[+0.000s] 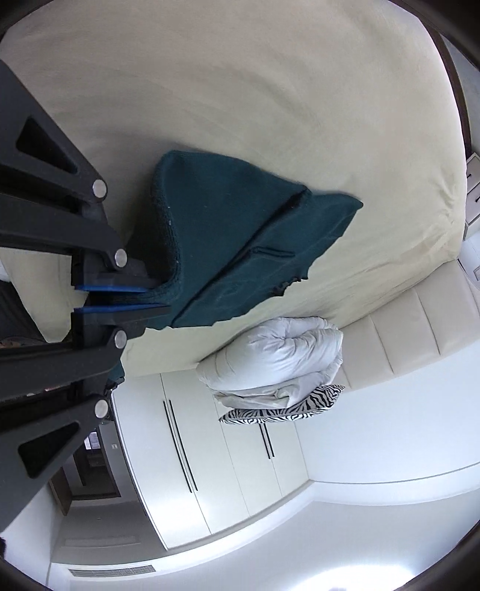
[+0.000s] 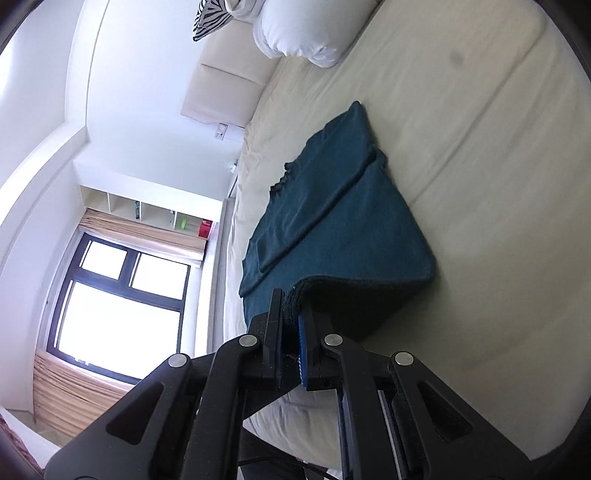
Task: Fold small clothes
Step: 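Lift the hem with both grippers and fold it over toward the collar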
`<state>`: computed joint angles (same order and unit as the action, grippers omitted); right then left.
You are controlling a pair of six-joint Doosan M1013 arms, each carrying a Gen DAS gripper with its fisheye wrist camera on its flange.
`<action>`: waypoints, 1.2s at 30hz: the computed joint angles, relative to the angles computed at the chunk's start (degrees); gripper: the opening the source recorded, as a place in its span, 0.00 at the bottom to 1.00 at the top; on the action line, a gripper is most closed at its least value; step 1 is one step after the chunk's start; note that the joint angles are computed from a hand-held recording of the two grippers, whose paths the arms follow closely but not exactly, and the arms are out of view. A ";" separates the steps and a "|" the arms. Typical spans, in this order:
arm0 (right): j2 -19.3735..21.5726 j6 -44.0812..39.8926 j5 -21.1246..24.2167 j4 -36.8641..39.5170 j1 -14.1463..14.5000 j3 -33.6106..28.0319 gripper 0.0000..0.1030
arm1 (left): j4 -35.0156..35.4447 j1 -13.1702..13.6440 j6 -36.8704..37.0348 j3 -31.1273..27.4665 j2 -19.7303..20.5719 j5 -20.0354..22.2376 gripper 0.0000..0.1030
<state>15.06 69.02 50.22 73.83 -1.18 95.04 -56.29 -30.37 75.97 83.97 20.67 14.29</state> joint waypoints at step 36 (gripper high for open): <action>35.62 39.26 -1.05 -38.34 5.75 -53.60 0.12 | 30.44 10.25 -36.21 -37.26 26.94 17.09 0.19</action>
